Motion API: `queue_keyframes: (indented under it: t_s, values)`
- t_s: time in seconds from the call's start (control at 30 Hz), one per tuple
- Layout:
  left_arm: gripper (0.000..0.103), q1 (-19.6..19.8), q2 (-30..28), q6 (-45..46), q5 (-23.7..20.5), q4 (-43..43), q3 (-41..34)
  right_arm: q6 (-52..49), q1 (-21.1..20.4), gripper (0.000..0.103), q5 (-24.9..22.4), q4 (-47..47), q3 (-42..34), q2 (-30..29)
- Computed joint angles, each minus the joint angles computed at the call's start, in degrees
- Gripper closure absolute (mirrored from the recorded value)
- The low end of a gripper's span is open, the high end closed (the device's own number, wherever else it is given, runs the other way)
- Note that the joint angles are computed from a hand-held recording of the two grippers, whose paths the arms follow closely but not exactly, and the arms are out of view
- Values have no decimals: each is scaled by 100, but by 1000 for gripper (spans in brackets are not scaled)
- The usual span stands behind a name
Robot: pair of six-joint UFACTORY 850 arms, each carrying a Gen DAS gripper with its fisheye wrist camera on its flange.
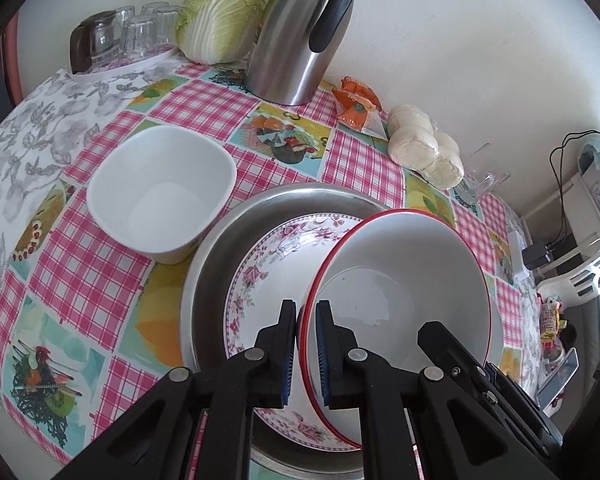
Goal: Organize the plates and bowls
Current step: 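Lift the bowl with both tools and lower it onto the floral plate, then open both tools to release the bowl inside the basin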
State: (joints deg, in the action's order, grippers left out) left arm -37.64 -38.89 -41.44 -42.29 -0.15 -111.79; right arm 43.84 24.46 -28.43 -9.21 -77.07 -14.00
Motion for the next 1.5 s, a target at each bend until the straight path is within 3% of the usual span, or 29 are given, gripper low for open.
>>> queue_keyframes:
  t_s: [0.37,0.7,1.0,1.27,1.4,1.5]
  values:
    - [91,47,-152,212,-68,-454,-135,-140,-92,85,-82,263,22,-50]
    - [76,62,-332,247,-293,-708,-343,-417,-142,82,-172,655,2,-166]
    - [72,67,-387,195,-349,-770,-417,-641,-205,78,-100,1034,55,-185]
    - [67,65,-377,140,-370,-739,-428,-553,-202,60,-323,954,-23,-263]
    - [46,39,-335,-168,-459,-303,-458,-302,-208,49,-352,712,-20,-223]
    - [36,68,-229,-196,-358,-305,-360,-607,-264,39,-245,1035,16,-166]
